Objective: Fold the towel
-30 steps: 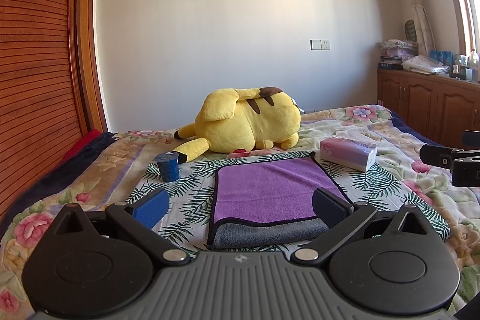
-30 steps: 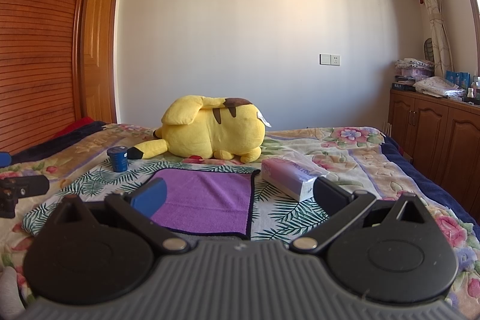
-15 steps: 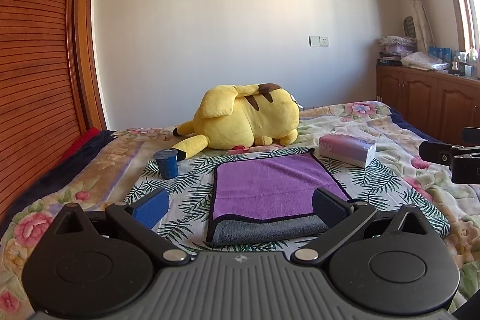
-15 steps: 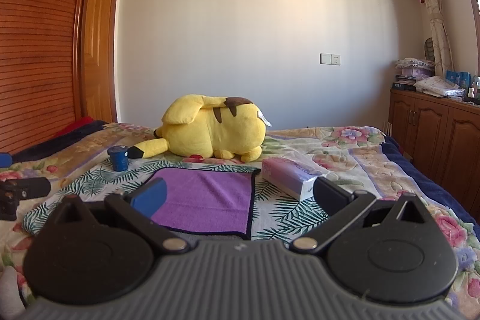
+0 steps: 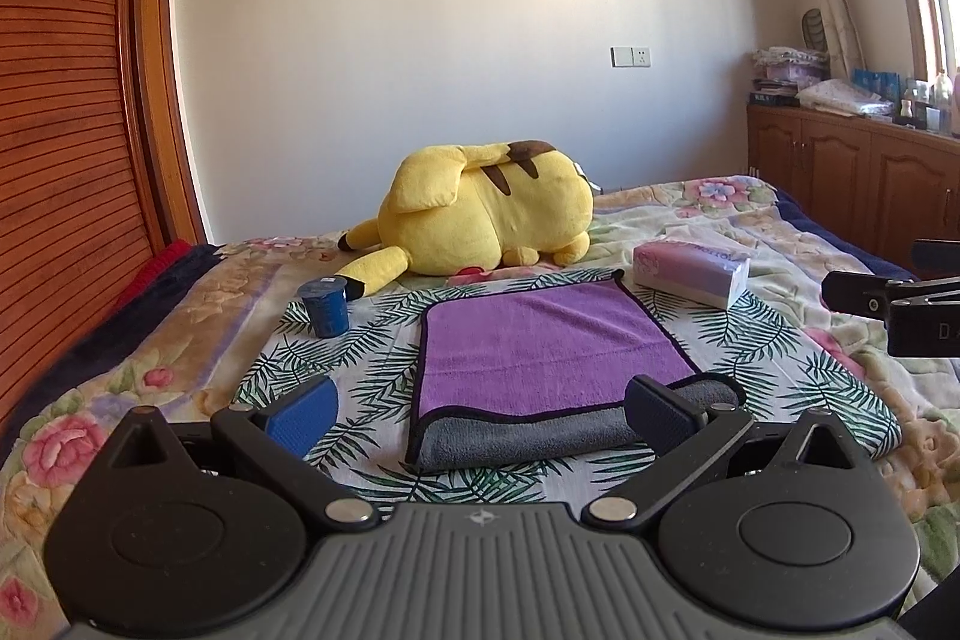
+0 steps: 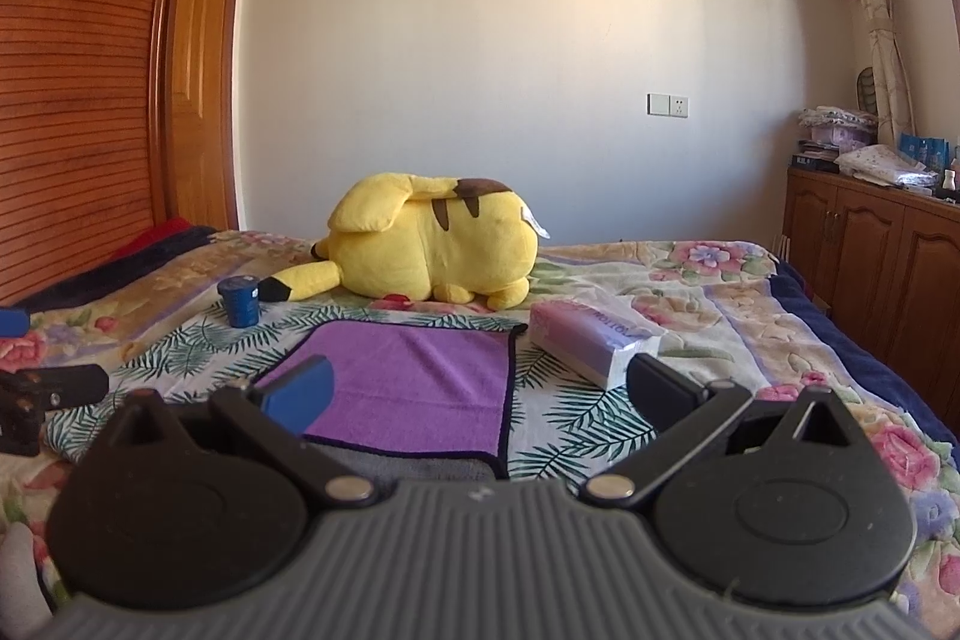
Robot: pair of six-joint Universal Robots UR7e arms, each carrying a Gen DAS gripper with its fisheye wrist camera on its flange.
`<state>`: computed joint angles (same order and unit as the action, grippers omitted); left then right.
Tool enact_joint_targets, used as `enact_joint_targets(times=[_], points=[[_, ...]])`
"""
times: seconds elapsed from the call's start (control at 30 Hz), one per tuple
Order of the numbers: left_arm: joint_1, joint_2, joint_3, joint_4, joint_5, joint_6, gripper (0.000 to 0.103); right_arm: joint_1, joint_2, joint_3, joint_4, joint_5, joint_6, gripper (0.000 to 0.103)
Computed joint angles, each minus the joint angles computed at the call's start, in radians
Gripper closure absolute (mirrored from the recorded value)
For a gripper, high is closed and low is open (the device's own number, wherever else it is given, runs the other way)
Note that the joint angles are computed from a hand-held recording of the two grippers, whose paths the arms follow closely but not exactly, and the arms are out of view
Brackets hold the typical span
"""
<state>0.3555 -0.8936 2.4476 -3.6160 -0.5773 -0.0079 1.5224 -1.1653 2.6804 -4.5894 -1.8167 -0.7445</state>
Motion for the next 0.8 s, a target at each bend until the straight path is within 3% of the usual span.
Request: enact_joint_targets(times=[0.8], points=[[0.069,-0.003,-0.068,0.169,-0.048,-0.030,0.016,0.015,-0.027,-0.074,0.211,-0.075,-0.026,0.000]])
